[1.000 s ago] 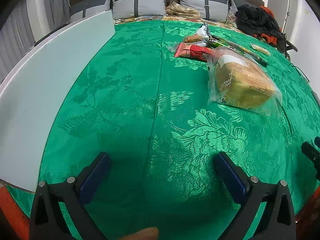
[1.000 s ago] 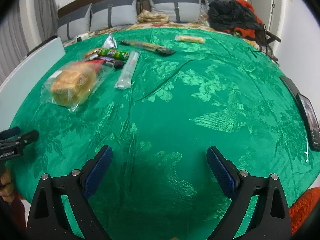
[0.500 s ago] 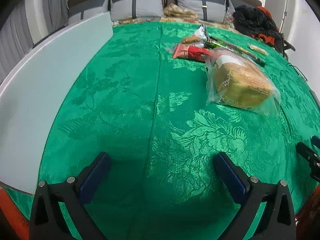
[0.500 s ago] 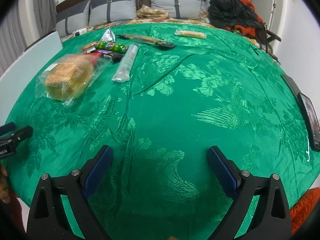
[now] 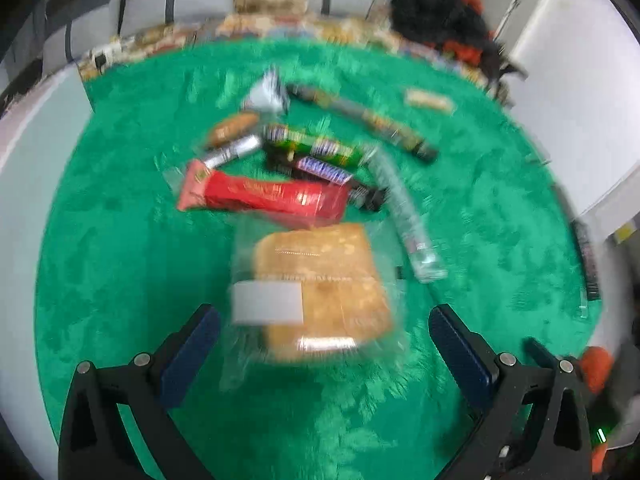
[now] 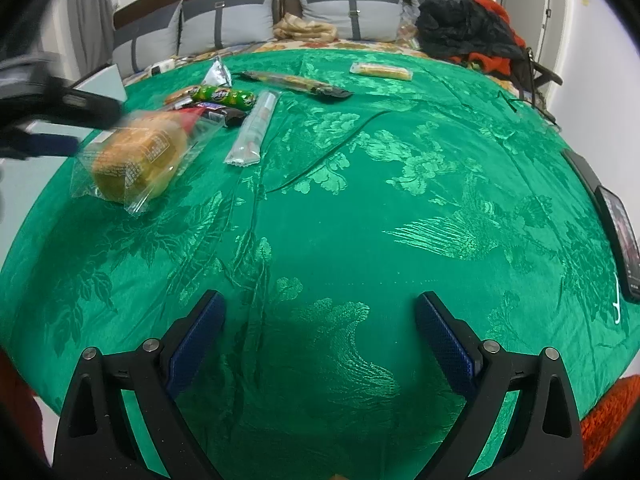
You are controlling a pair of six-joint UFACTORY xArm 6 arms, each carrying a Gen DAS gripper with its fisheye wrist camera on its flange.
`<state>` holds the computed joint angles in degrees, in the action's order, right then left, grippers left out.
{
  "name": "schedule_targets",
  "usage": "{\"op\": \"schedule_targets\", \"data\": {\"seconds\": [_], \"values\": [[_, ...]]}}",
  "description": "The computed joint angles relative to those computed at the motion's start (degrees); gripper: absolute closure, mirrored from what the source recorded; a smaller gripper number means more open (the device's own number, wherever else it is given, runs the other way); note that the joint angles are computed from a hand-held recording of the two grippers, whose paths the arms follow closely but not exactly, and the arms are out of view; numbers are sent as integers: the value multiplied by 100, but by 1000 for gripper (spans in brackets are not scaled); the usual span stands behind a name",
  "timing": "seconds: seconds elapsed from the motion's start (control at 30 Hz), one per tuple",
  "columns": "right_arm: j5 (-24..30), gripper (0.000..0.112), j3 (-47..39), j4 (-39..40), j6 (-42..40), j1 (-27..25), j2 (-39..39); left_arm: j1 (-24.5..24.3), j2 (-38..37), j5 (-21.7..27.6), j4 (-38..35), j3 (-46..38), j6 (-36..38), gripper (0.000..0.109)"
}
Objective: Organize snacks
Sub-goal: 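Grasp the bagged bread loaf with the left gripper, then lift the bread loaf with the left gripper while the right gripper grasps the clear tube snack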
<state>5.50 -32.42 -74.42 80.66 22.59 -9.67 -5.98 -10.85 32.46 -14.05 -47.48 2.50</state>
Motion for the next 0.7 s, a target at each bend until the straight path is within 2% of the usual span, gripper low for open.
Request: {"op": "schedule_targets", "data": {"seconds": [0.1, 0.17, 0.3, 0.43, 0.7], "values": [[-24, 14, -14, 41, -63, -6, 25, -78, 467, 140, 874, -298, -716, 6], [-40, 14, -15, 34, -78, -15, 28, -87, 665, 131, 1000, -389, -832, 6], [-42, 14, -32, -59, 11, -15, 39, -50, 448, -202, 1465, -147, -1310, 29], [-8, 14, -75, -326, 317, 3, 60, -58, 230, -376, 2358, 46, -1768, 31], [58, 14, -176, -1087, 1132, 16, 93, -20, -151, -314, 2806, 271, -2041, 31]]}}
